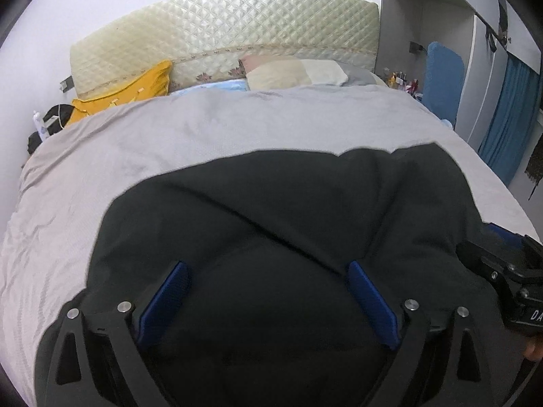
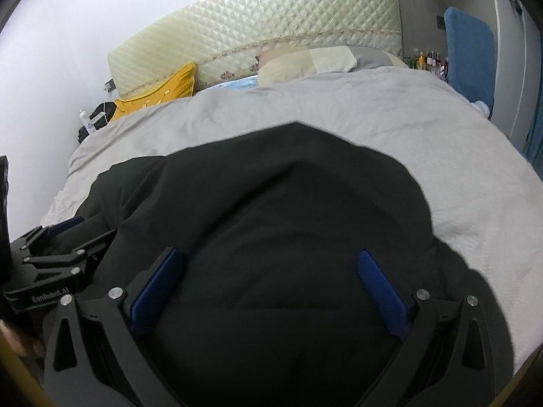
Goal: Fold large clothes
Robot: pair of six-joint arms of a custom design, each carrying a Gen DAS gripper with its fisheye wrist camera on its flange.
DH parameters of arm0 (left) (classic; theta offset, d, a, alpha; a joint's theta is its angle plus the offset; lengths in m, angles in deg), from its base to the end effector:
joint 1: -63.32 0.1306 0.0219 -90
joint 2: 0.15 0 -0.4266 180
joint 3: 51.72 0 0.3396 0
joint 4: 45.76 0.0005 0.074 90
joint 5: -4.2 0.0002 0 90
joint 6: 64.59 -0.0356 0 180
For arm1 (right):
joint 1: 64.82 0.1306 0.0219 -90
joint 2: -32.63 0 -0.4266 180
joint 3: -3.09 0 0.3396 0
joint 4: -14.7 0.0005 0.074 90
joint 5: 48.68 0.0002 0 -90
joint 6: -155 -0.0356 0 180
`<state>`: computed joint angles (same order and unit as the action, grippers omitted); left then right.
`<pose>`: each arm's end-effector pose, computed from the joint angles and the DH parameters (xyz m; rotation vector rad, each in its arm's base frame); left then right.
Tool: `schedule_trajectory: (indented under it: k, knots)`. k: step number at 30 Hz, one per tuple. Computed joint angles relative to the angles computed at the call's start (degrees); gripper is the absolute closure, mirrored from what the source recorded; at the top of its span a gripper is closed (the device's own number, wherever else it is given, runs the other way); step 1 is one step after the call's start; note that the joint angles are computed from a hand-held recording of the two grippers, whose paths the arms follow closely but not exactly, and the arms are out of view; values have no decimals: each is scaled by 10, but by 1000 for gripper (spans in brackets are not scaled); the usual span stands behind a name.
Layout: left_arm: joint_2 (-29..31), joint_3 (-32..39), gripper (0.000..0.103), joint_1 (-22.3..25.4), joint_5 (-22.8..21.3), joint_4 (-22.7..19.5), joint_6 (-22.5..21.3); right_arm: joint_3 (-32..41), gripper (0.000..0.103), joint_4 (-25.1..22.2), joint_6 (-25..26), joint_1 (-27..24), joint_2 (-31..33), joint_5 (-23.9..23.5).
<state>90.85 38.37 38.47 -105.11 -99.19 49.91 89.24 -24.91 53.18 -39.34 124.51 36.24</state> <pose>0.3963 -0.1711 0.4642 -0.1261 2.4420 0.0496 0.4056 0.1962 0.4451 -0.3285 2.3755 0.4157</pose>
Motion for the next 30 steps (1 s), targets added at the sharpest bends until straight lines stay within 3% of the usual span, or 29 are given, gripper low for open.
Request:
schedule_trajectory:
  k: [7, 17, 24, 30]
  knots:
    - [4, -25, 4, 16, 13, 45, -6, -18, 0, 54, 11, 5, 15, 6]
    - [-14, -32, 4, -8, -36, 34, 2, -21, 0, 35, 18, -1, 1, -13]
    - [-47, -41, 4, -10, -56, 23, 9, -44, 0, 39, 45, -15, -44, -11]
    - [-101, -74, 3, 3, -85, 30, 10, -61, 0, 52, 53, -28, -68, 38]
